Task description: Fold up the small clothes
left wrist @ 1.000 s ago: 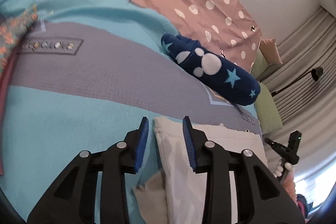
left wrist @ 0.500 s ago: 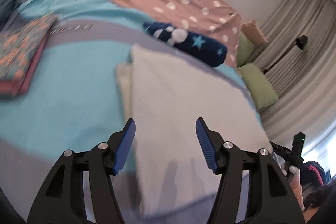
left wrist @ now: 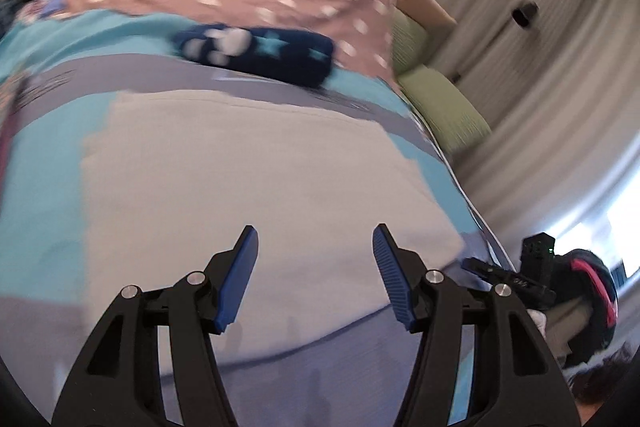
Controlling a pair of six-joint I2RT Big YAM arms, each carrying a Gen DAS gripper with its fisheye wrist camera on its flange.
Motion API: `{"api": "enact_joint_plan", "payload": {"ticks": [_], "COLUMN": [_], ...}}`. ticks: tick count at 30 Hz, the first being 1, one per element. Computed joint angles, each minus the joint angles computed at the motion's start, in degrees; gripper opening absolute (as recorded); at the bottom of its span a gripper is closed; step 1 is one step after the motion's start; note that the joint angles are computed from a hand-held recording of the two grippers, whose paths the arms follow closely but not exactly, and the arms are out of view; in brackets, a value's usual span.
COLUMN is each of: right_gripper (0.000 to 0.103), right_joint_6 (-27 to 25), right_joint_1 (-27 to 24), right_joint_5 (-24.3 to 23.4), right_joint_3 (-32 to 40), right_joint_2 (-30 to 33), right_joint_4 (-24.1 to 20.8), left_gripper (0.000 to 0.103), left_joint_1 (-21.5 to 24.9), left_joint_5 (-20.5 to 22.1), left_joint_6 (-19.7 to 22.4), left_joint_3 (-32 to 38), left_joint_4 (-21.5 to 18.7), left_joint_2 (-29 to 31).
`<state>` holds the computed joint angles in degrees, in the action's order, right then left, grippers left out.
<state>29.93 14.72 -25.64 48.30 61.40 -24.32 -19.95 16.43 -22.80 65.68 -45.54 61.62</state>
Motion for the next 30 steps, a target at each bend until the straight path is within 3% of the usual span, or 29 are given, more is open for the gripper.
{"api": "enact_joint_plan", "payload": {"ticks": [2, 7, 8, 9, 11, 14, 15, 17, 19, 21, 23, 24, 26, 30], "right_gripper": [0.038, 0.036, 0.014, 0.007, 0.007, 0.0, 0.0, 0.0, 0.004, 0.019, 0.045, 0.049, 0.055, 0.057], "right_joint_6": [-2.6, -8.4, -9.3, -10.1, -12.7, -18.6, -18.5, -16.0, -14.1, -12.2, -6.0, -1.7, 2.6, 4.2], "right_joint_1": [-0.3, -1.8, -2.0, -2.3, -2.7, -3.4, -3.5, -4.7, -5.8, -6.4, -7.8, -8.2, -7.7, -5.1], "right_joint_5": [0.2, -5.1, -6.5, -8.6, -10.6, -10.7, -8.6, -10.8, -12.6, -15.8, -22.0, -24.1, -23.6, -19.3], "right_joint_3": [0.9, 4.6, 5.4, 5.3, 4.5, 3.3, 2.9, 2.1, 1.8, 2.0, 1.1, 0.6, 1.6, 4.9], "right_joint_2": [0.4, 5.4, 6.4, 6.4, 5.5, 3.8, 3.7, 3.9, 3.7, 4.5, 5.3, 5.7, 7.1, 10.0], "right_joint_4": [-0.6, -0.9, -1.5, -1.9, -2.7, -7.6, -8.5, -7.6, -6.8, -7.0, -3.1, -0.2, 1.1, 0.5], "left_gripper": [0.06, 0.06, 0.06, 0.06, 0.06, 0.06, 0.06, 0.06, 0.06, 0.06, 0.06, 0.06, 0.06, 0.06], "left_joint_1": [-2.6, -8.5, -9.3, -10.1, -11.2, -12.3, -12.3, -12.1, -11.8, -11.7, -12.4, -12.7, -13.1, -13.1], "left_joint_5": [0.2, -1.0, -1.1, -1.3, -1.5, -2.5, -3.2, -4.8, -5.0, -4.5, -4.7, -4.7, -4.4, -3.3], "left_joint_6": [-0.3, 0.1, 0.1, -0.1, -0.6, -0.2, 0.1, 0.7, -0.5, -1.6, -0.7, 0.0, 0.7, 0.4], "left_joint_3": [3.4, 11.7, 12.8, 13.5, 14.7, 15.2, 15.2, 15.3, 16.0, 16.9, 18.3, 19.6, 22.9, 33.9], "left_joint_4": [-0.5, -2.1, -2.3, -2.4, -2.9, -4.4, -5.1, -6.5, -7.0, -6.7, -6.8, -7.3, -8.6, -12.4], "left_joint_2": [3.9, 12.7, 13.9, 14.8, 16.3, 17.2, 17.3, 18.0, 19.2, 20.3, 21.6, 22.7, 25.5, 34.2]}}
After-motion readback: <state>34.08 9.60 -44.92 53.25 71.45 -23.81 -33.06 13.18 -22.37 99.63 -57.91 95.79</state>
